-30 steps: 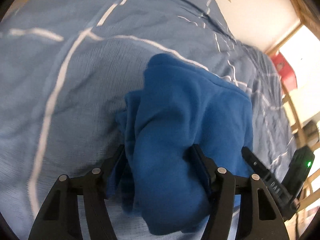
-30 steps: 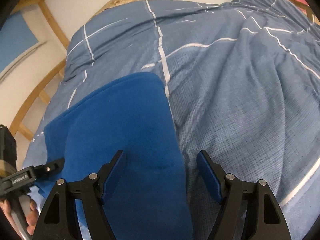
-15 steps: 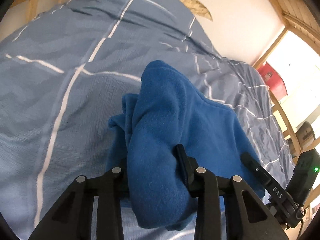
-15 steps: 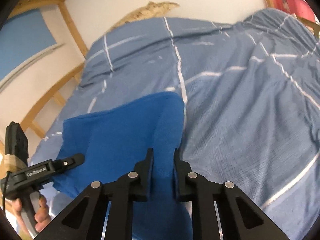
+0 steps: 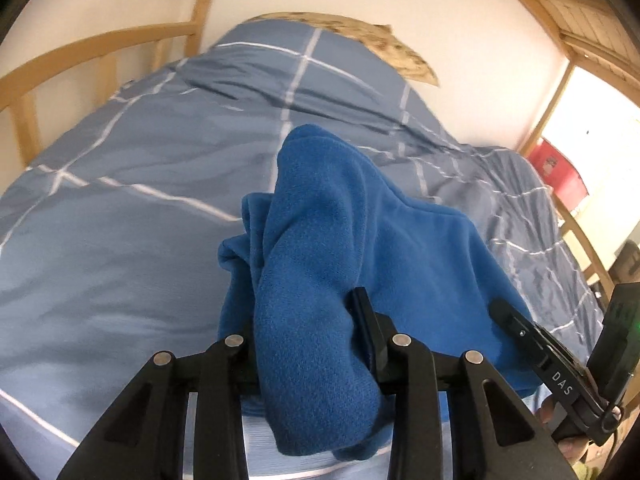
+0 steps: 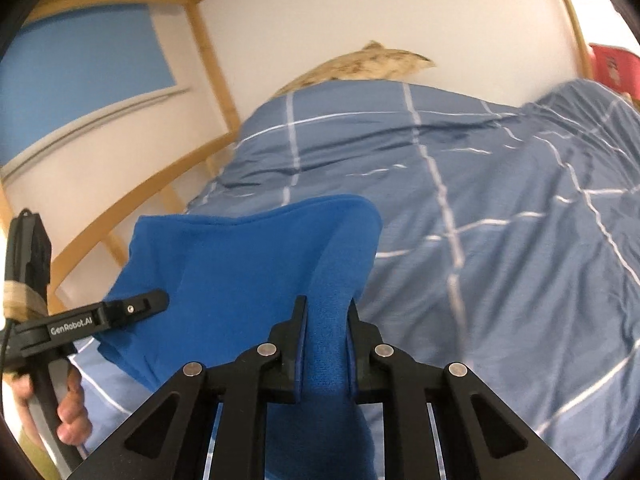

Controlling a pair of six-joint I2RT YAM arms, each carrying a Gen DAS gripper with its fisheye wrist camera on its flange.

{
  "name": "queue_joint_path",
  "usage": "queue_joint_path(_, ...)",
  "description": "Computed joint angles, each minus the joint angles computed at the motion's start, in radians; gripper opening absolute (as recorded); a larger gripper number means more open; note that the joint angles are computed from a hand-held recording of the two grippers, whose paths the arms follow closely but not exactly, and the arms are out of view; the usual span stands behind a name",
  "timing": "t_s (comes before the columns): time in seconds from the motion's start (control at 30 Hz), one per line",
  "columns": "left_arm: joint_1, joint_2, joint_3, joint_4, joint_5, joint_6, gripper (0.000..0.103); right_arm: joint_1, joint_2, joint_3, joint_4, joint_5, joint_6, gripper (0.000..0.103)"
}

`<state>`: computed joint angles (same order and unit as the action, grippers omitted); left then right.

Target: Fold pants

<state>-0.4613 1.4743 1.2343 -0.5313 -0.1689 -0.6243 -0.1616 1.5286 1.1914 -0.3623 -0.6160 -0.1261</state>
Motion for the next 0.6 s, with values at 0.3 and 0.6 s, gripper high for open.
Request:
queue_joint_path(0.3,0.197,-0.026,-0.284,0.159,0.174,0.032,0.035,0.230,0.067,-0.114,0.118,0.195,0.014,0.017)
queue_joint_path(0.6,0.131,-0.058,-0.240,-0.035,-0.138,0.109,0.081,0.275,0.060,-0.193,0.186,0.419,-0.013,0.047)
